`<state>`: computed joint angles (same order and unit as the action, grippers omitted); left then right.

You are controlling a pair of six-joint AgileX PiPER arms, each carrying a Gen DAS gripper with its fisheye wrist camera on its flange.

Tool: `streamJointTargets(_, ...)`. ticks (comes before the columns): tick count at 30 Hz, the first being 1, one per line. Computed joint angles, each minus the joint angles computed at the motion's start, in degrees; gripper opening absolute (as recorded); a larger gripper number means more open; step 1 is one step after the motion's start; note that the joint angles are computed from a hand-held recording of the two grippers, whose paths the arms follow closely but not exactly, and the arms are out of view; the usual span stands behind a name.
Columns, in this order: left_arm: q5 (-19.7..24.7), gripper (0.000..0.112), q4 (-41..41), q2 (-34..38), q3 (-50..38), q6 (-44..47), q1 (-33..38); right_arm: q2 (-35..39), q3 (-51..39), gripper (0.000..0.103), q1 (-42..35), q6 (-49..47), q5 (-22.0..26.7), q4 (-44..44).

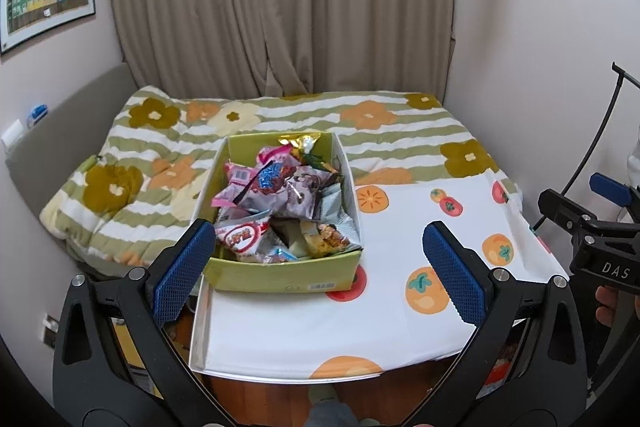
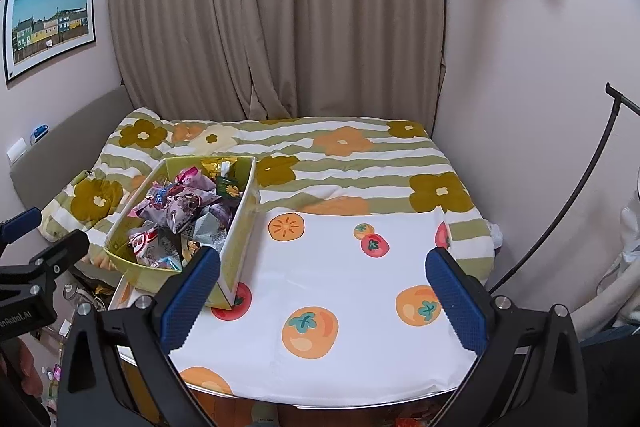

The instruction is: Organize snacks

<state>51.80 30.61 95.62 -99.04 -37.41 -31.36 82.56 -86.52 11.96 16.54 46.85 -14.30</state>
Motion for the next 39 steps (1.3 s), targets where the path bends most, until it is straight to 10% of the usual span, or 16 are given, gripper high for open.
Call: streamJointTargets(39, 2.09, 0.103, 0.62, 4.28, -5.68, 0.11, -1.61, 0.14, 0.83, 0.102, -2.17, -1.53, -1.32, 1.21)
